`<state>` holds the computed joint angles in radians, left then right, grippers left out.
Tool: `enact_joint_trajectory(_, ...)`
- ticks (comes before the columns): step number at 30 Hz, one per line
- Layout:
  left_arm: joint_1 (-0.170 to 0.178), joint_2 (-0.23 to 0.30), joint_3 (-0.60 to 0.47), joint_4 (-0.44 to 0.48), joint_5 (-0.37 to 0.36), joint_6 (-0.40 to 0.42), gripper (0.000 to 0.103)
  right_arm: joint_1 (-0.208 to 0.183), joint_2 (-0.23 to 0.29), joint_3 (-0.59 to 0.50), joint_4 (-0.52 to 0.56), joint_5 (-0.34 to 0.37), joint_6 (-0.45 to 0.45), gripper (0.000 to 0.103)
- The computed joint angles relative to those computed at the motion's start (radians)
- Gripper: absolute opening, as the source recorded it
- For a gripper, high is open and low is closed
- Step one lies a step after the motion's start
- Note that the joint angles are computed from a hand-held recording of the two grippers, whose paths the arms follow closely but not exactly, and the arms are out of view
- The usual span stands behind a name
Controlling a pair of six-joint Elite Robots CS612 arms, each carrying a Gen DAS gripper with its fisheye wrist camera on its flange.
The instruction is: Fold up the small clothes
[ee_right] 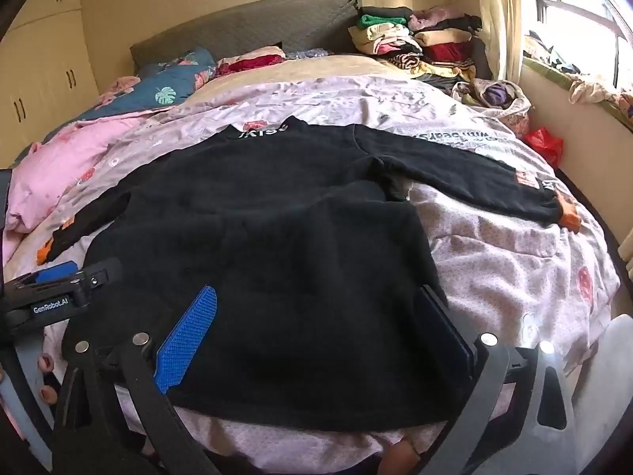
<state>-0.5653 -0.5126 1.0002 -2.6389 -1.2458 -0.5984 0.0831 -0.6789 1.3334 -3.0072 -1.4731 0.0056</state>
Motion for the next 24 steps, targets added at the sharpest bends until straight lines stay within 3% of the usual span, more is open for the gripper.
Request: enact_joint_trajectory(24, -0.001, -0.008, 0.011, -0.029, 0.006, 0.006, 0.094, 0.003, -0.003, 0.01, -0.018, 0.007, -0.008, 0.099)
